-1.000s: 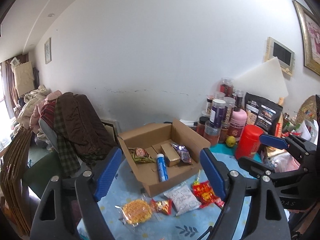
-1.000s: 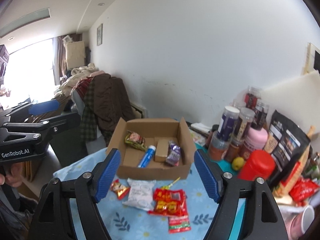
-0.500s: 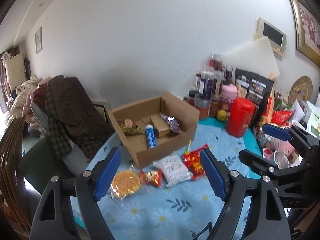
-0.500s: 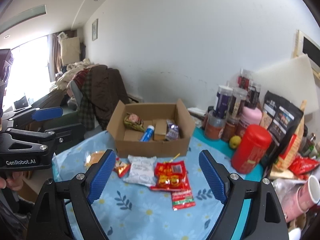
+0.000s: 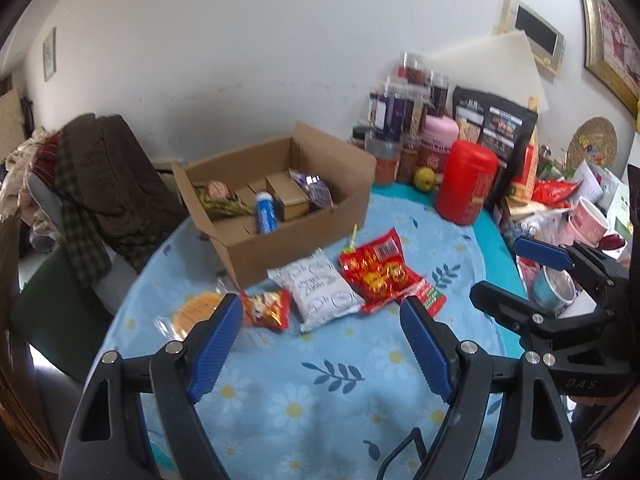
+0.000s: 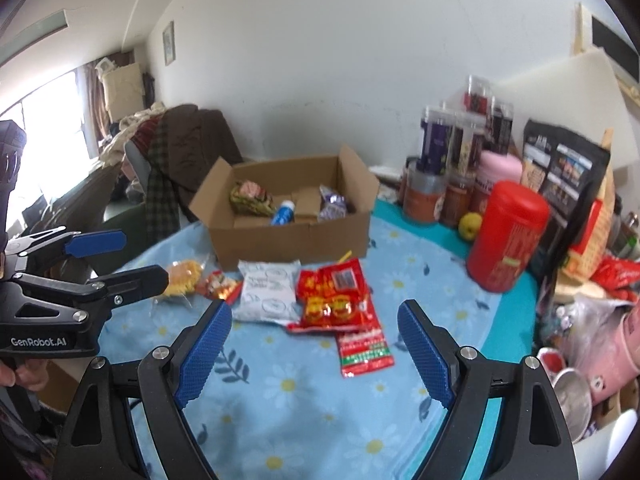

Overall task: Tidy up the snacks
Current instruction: 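Grasp the white bread bag with the left tool while the right tool grasps the red spicy strip pack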

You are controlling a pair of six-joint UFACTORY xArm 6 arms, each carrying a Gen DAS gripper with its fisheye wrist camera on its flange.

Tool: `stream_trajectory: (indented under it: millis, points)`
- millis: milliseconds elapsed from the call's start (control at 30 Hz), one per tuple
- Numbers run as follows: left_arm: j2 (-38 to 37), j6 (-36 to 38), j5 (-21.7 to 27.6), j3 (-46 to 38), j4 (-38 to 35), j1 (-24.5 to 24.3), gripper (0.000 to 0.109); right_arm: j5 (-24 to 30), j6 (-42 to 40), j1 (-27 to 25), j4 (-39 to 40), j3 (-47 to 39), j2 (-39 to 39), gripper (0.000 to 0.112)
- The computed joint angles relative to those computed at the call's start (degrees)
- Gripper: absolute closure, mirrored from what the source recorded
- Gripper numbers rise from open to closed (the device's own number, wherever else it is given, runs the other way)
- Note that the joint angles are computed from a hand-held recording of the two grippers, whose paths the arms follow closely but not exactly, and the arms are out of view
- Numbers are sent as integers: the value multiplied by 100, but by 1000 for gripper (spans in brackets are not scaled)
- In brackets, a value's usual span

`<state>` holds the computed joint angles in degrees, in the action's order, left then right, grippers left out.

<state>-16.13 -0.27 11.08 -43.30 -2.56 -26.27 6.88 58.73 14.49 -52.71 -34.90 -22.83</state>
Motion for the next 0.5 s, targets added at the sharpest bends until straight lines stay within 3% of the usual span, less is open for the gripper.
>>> stream_trajectory:
  millis: [233,400,500]
  points:
    - [459,-607,-185,-157,652,-3,27,-70,-368,-192,351,-73,427,26]
    - [924,51,-76,-503,-192,-73,27,-156,-795,-310,784,-183,812,26]
    - [1154,-34,-3,-685,-125,-66,27,-193,-1274,-343,1358,-264,1104,26]
